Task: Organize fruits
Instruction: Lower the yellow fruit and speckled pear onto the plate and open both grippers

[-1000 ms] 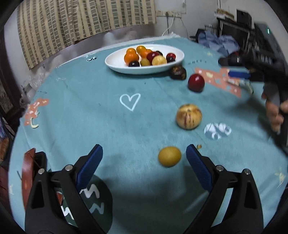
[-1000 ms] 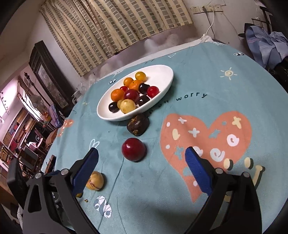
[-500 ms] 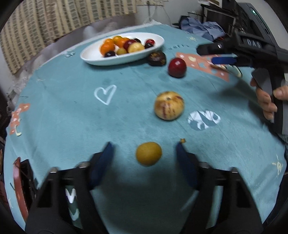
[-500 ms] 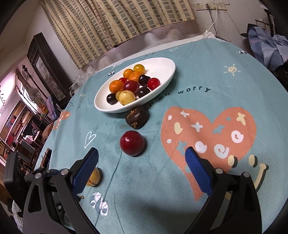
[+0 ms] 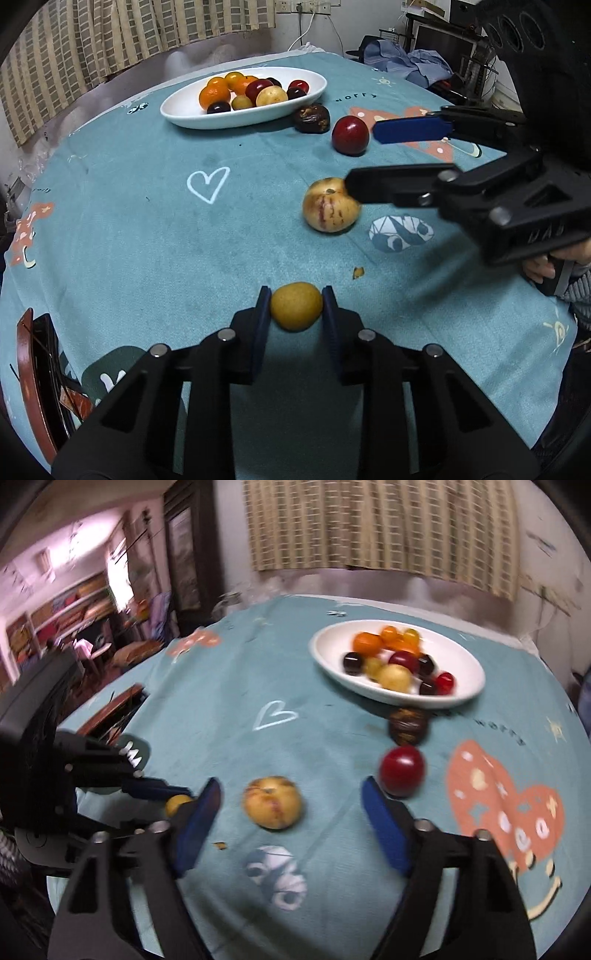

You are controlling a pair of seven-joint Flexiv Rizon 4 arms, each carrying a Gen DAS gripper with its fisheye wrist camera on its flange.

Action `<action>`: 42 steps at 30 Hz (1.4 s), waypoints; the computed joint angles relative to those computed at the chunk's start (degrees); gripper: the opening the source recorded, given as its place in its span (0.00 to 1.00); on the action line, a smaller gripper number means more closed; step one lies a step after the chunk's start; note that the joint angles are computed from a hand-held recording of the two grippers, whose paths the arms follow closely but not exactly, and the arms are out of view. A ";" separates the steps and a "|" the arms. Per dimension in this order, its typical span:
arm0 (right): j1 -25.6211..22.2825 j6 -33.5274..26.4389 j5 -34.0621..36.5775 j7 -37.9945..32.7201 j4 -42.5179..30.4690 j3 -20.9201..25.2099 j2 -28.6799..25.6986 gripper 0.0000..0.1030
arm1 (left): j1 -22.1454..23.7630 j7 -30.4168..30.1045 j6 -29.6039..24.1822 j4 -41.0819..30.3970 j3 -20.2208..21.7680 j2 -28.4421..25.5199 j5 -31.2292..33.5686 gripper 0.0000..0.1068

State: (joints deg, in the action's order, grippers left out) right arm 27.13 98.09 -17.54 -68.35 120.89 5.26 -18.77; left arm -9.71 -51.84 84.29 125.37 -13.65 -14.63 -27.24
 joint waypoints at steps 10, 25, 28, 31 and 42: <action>-9.37 -15.63 6.48 -7.91 -8.74 13.48 -3.94 0.39 | -0.62 -1.76 -0.81 -0.99 1.14 -0.47 2.08 0.26; -9.72 -8.89 8.12 2.53 -13.29 2.97 -1.39 0.39 | -5.12 -13.05 -2.23 -23.88 8.64 -9.90 7.57 0.26; -6.99 -8.36 4.58 6.42 -17.28 -2.31 -3.99 0.39 | -9.94 -23.28 -5.04 -35.18 16.55 -15.87 13.63 0.26; -6.97 -9.45 3.05 8.62 -22.54 -3.60 -7.74 0.39 | -12.17 -30.69 -8.30 -44.48 20.75 -21.95 16.91 0.26; -11.10 -16.31 3.83 8.00 -34.45 0.66 -18.11 0.39 | -10.06 -40.58 -10.79 -54.62 20.03 -30.00 24.13 0.26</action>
